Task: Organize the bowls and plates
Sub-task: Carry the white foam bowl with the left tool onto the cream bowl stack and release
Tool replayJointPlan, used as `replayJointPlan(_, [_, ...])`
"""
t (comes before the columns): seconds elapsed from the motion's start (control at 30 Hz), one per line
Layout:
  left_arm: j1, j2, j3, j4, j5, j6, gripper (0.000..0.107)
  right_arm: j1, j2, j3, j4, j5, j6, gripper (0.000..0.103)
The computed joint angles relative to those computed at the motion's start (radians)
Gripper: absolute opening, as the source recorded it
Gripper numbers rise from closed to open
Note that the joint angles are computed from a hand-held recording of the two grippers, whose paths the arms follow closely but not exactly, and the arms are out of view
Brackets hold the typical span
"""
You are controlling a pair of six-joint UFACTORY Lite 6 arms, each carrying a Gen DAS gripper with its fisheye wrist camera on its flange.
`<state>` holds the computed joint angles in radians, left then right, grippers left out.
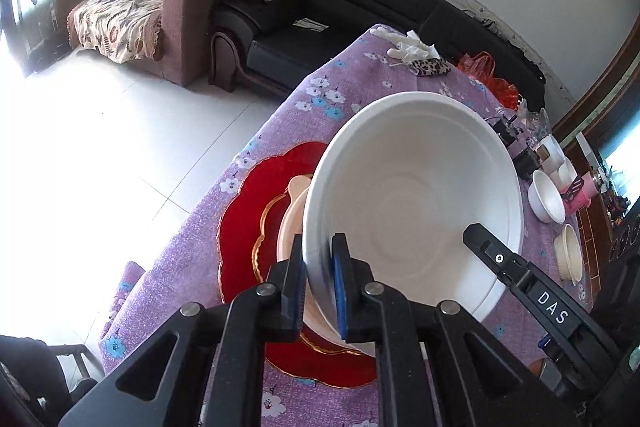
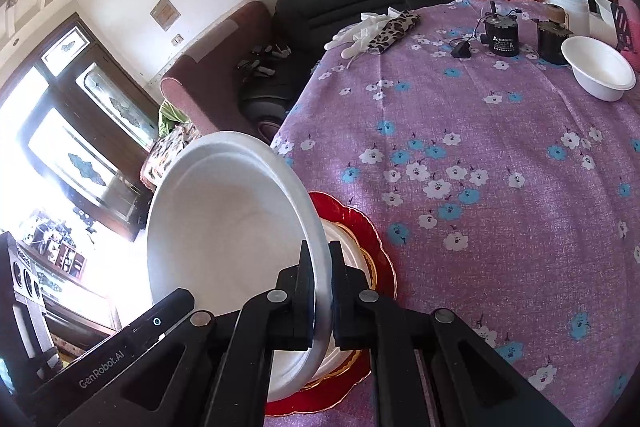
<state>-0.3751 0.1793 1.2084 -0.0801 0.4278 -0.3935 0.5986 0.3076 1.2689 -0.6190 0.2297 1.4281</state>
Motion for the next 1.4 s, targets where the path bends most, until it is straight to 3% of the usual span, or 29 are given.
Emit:
replayJointPlan(0.2, [-0.019, 0.046, 0.006, 0.286, 0.013, -0.218, 0.015, 0.040, 0.127, 0.084, -0.159, 0.033, 0.143, 0.008])
replayJointPlan(0.3, [-0.023, 0.043, -0.001, 0.374, 0.017, -0.257, 0.025, 0.085, 0.166, 0.124, -0.381, 0.144, 0.325, 0.008])
replayJointPlan(0.37, [-0.032, 0.033, -0.003, 0.437, 0.032, -0.309, 0.029, 0.079, 0.174, 0.120, -0.425, 0.127, 0.363, 0.008])
replayJointPlan(0.5, [-0.053, -0.019, -0.034, 0.669, 0.088, -0.515, 0.029, 0.089, 0.180, 0.114, -0.553, 0.172, 0.455, 0.008])
replayJointPlan(0.6, [-0.031, -0.048, -0.049, 0.661, 0.082, -0.507, 0.029, 0.080, 0.157, 0.082, -0.647, 0.164, 0.526, 0.009])
replayJointPlan(0.8, [-0.042, -0.074, -0.058, 0.574, 0.060, -0.430, 0.029, 0.118, 0.183, 0.166, -0.547, 0.277, 0.346, 0.010])
replayJointPlan(0.87, [-0.050, -0.071, -0.055, 0.585, 0.063, -0.444, 0.029, 0.144, 0.194, 0.201, -0.548, 0.359, 0.301, 0.020])
replayJointPlan(0.93, [-0.045, -0.075, -0.061, 0.565, 0.057, -0.430, 0.029, 0.169, 0.193, 0.219, -0.584, 0.443, 0.289, 0.052])
replayJointPlan(1.0, [-0.040, -0.078, -0.067, 0.550, 0.054, -0.420, 0.029, 0.193, 0.185, 0.222, -0.643, 0.532, 0.309, 0.067])
replayJointPlan(1.1, [-0.041, -0.094, -0.072, 0.526, 0.051, -0.405, 0.029, 0.198, 0.118, 0.163, -0.708, 0.570, 0.356, 0.067])
replayJointPlan(1.27, [-0.105, -0.115, -0.039, 0.567, 0.069, -0.469, 0.034, 0.101, -0.146, -0.098, -0.802, 0.420, 0.586, 0.067])
replayJointPlan(1.4, [-0.203, -0.110, -0.004, 0.666, 0.108, -0.581, 0.040, 0.040, -0.298, -0.241, -0.822, 0.391, 0.631, 0.067])
